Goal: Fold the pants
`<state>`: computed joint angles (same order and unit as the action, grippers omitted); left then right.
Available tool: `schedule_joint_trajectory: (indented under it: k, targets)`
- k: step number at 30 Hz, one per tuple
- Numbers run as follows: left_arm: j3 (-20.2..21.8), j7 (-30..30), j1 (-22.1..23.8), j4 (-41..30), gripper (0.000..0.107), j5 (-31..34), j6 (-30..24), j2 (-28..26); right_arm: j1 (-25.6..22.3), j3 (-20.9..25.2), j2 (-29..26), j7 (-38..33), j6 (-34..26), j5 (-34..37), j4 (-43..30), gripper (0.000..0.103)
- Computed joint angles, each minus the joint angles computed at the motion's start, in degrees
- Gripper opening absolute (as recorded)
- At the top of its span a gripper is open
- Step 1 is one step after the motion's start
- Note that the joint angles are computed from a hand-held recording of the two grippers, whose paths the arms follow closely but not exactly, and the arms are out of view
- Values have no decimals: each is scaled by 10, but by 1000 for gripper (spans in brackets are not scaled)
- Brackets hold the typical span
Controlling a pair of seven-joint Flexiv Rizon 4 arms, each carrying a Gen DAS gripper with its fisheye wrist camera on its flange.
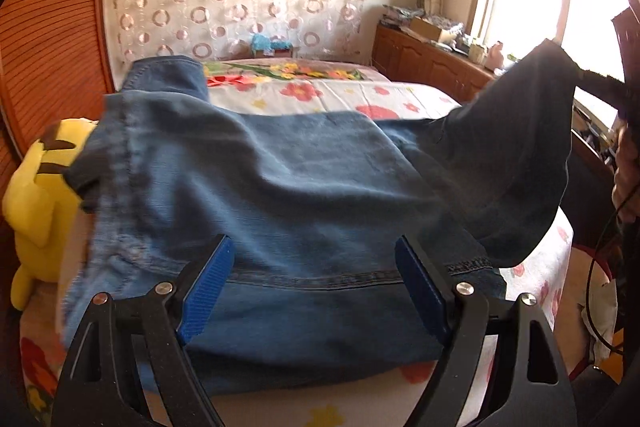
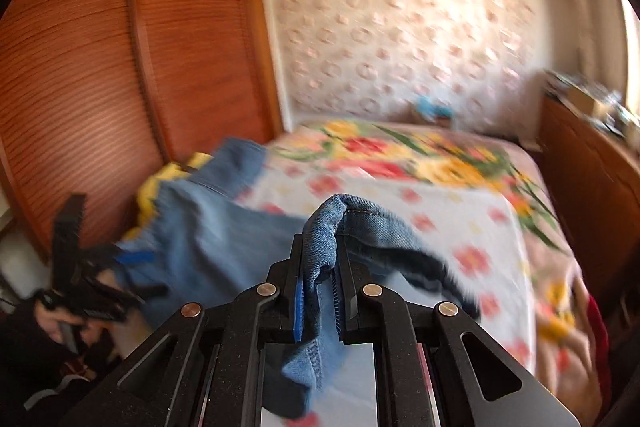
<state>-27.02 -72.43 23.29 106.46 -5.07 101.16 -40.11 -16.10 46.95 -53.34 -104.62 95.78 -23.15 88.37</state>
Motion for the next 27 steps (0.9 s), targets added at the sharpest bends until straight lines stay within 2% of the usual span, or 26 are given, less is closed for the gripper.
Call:
schedule_joint_trajectory:
  k: [5,9,10,12,14,16,20,23,27]
  targets:
    - [-13,-16,35,24,83,9,19,11,8,85,-33,-63,-71,-22,-39,11]
    - [-3,-31,40,29,83,15,23,13,31,104,-45,-95,-116,-6,-60,12]
    - [-3,-34,43,30,83,17,23,12,40,96,-46,-99,-123,-2,-69,13]
    - [3,-38,42,29,83,18,23,11,63,65,-38,-99,-117,7,-75,33]
    - [4,-41,44,29,83,21,24,10,79,47,-36,-98,-123,21,-86,40]
    - [0,-44,50,29,83,24,26,7,88,35,-32,-98,-133,37,-98,41]
    - [-9,-45,57,26,83,29,18,3,135,-27,-19,-76,-142,61,-128,42]
    - [-13,-41,55,23,83,29,14,0,163,-75,1,-56,-144,85,-122,42]
    - [-20,-39,58,23,83,31,18,1,187,-116,2,-49,-168,111,-133,43]
